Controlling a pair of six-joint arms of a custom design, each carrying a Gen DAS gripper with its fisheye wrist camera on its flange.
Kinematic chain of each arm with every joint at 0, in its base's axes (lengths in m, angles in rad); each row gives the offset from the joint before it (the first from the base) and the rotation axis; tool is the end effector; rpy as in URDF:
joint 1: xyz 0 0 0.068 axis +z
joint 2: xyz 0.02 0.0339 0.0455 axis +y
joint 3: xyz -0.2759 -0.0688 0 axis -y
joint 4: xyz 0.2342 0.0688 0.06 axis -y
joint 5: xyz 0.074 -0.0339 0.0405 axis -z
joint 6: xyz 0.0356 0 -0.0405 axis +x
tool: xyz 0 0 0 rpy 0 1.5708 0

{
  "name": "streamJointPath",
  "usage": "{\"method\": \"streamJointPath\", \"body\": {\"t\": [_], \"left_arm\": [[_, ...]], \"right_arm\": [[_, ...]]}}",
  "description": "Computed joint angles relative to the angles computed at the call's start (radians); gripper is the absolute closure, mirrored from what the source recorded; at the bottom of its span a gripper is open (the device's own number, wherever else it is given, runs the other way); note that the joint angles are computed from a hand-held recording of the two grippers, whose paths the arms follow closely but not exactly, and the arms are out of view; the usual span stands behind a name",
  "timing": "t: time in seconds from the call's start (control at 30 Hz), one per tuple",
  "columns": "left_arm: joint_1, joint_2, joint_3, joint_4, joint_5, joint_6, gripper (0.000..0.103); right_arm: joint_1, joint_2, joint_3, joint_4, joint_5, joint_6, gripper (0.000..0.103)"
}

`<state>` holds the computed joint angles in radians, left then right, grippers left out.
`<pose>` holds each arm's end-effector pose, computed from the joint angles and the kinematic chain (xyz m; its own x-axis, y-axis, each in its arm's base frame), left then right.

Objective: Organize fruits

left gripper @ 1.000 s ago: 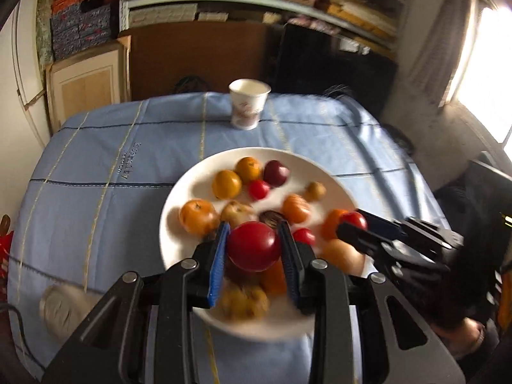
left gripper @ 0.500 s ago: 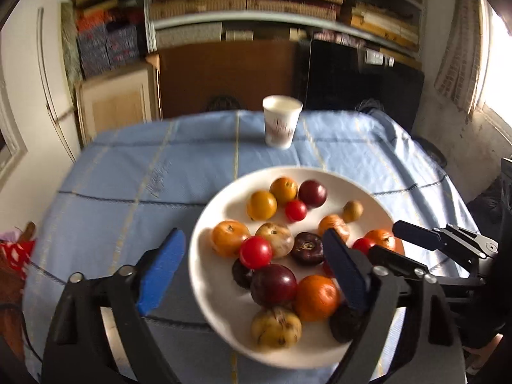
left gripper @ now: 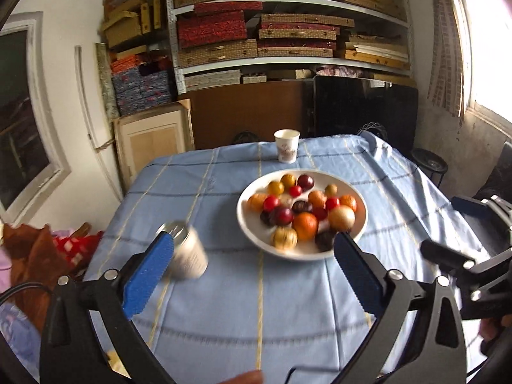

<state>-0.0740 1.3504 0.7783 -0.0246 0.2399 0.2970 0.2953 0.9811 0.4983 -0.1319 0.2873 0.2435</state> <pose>0.2775 -0.0291 0.2454 -0.4575 0.3190 -0.8301 0.4201 0.9002 0.1144 0.1849 0.0457 0.2248 -0.5494 0.0746 -0.8322 0.0771 0.9963 0.0384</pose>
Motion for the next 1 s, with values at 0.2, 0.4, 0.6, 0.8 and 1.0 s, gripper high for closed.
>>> {"method": "streamJointPath", "body": {"t": [0.2, 0.4, 0.6, 0.8, 1.0], "left_arm": [[0.097, -0.217, -0.156, -0.093, 0.050, 0.036, 0.005], [0.206, -0.326, -0.239, -0.178, 0.148, 0.118, 0.005], [0.226, -0.370, -0.266, -0.203, 0.165, 0.146, 0.005], [0.231, -0.380, -0.263, -0.232, 0.181, 0.164, 0.005], [0.243, -0.345, -0.248, -0.237, 0.224, 0.174, 0.005]], "right_arm": [[0.253, -0.185, -0.045, -0.254, 0.228, 0.153, 0.004], [0.420, -0.243, -0.063, -0.407, 0.331, 0.327, 0.004], [0.578, -0.220, -0.040, -0.511, 0.440, 0.461, 0.004], [0.645, -0.204, -0.024, -0.561, 0.478, 0.529, 0.004], [0.653, -0.210, -0.028, -0.567, 0.482, 0.552, 0.004]]}}
